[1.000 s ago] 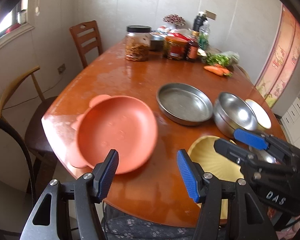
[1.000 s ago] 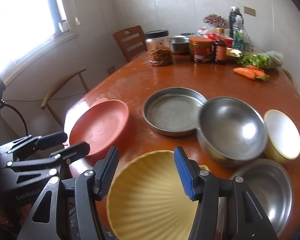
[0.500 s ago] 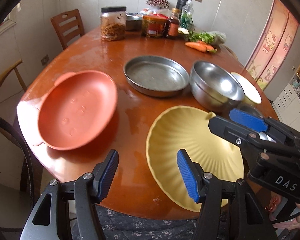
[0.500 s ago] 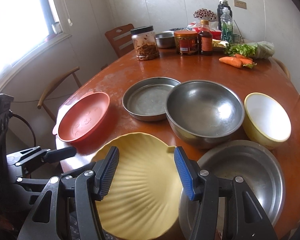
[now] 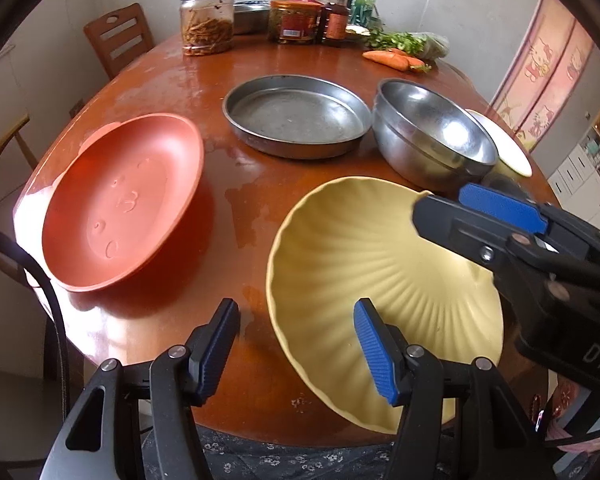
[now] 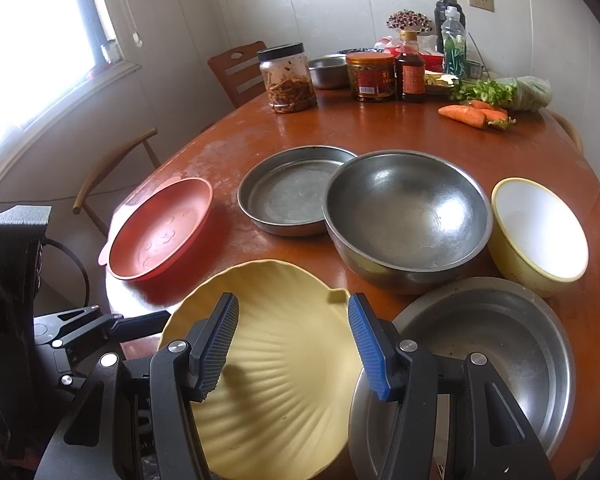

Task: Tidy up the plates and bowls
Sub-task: 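Grasp the yellow shell-shaped plate rim with the left tool and lift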

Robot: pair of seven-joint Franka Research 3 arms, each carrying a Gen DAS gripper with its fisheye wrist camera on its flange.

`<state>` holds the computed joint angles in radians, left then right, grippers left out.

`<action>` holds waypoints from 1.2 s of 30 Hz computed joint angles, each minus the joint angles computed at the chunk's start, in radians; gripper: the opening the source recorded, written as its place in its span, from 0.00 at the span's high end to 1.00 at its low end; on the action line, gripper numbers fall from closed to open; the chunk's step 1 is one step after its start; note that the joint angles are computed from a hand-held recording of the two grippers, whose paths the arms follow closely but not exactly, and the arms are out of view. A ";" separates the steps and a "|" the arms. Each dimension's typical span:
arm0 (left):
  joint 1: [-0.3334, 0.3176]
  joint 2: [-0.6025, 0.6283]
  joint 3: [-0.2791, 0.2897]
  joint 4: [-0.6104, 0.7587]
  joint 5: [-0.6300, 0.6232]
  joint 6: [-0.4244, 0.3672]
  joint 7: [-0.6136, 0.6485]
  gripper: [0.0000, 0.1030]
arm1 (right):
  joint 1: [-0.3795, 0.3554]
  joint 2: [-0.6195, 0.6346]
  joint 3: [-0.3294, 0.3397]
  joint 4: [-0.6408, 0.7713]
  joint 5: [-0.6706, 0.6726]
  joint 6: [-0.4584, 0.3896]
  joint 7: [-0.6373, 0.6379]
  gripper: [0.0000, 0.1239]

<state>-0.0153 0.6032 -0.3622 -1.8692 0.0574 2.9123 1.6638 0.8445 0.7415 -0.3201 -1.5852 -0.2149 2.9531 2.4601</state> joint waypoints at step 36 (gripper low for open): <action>0.073 0.002 -0.025 -0.020 -0.016 0.042 0.010 0.69 | -0.136 0.200 0.174 0.390 0.007 -0.358 -0.164 0.52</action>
<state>0.0579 0.6051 -0.3875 -1.8890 0.0418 2.9543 1.6734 0.7086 0.9413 -0.1461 -1.1956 -0.2084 2.5956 2.2956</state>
